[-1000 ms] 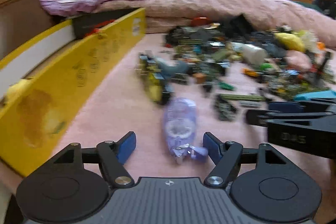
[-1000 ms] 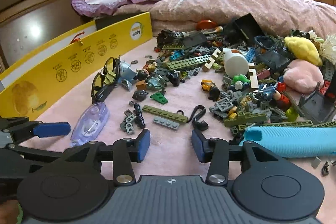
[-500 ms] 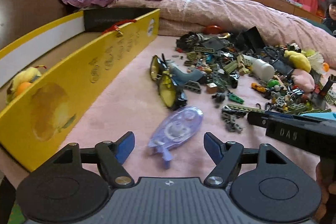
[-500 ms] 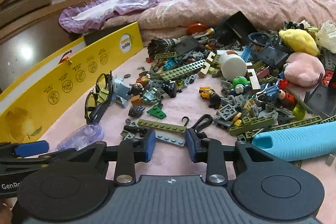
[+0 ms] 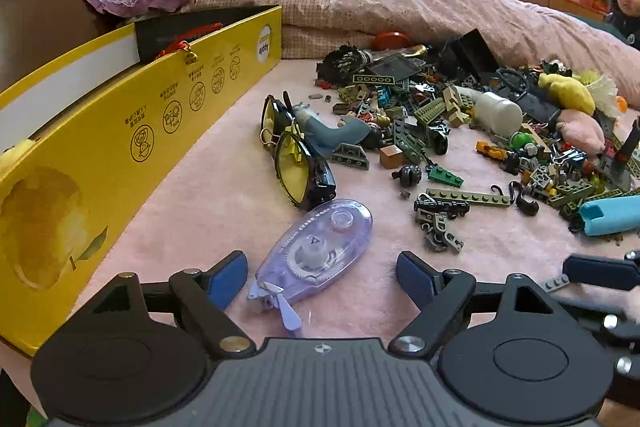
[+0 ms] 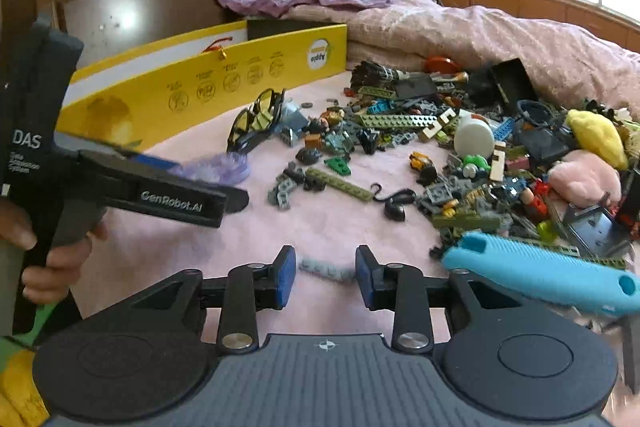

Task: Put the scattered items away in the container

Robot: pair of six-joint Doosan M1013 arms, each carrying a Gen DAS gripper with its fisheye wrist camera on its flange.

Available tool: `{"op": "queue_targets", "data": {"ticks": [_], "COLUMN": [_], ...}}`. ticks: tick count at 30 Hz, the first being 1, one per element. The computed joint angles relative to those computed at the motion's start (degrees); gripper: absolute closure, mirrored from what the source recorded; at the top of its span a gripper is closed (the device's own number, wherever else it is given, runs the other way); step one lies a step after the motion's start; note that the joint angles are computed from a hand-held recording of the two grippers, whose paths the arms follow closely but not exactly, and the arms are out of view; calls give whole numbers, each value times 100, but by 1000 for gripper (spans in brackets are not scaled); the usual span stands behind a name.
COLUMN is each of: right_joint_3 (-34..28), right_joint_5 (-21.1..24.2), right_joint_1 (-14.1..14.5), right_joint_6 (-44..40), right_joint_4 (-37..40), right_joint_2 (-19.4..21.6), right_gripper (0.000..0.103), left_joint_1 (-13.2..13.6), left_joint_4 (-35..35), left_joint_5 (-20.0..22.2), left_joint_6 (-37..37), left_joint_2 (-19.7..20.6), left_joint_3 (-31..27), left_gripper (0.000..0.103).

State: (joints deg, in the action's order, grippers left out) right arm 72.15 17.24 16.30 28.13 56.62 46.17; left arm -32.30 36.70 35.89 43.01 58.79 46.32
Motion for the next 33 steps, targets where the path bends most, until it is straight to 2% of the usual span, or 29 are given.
{"op": "queue_targets", "data": {"ticks": [4,6,8,10,12,13,18,21,24,29,33], "right_joint_3": [109,94,72,70,95,105,146,162,153,135,104], "right_joint_5": [-46,-41,-97,-167,-337,-427,-728,-773,-716,-284,-263], "right_joint_1": [12,17,40,61,100,122,193,200,186,83,100], "right_joint_6": [-404,-375,8,372,472,529,281,278,460,-36,141], "right_joint_4": [404,404,168,25,40,19,-1,-28,-105,743,555], "right_joint_2": [-31,-14,-2,6,10,14,20,10,0,-44,-63], "right_gripper": [50,48,48,47,47,48,61,70,71,71,71], "left_joint_1": [33,42,47,38,20,14,-5,4,10,36,58], "left_joint_4": [-120,-107,-112,-83,-28,-52,-70,-134,-182,-236,153], "left_joint_5": [-72,-94,-90,-85,-115,-145,-261,-316,-378,-497,-721], "left_joint_6": [-35,-91,-121,-85,-26,31,182,162,159,36,-374], "left_joint_2": [-29,-33,-14,9,11,4,-41,-69,-104,-201,-316], "left_joint_3": [35,35,5,-24,-21,-13,70,113,175,297,467], "left_gripper": [21,23,25,29,40,47,61,62,62,63,63]}}
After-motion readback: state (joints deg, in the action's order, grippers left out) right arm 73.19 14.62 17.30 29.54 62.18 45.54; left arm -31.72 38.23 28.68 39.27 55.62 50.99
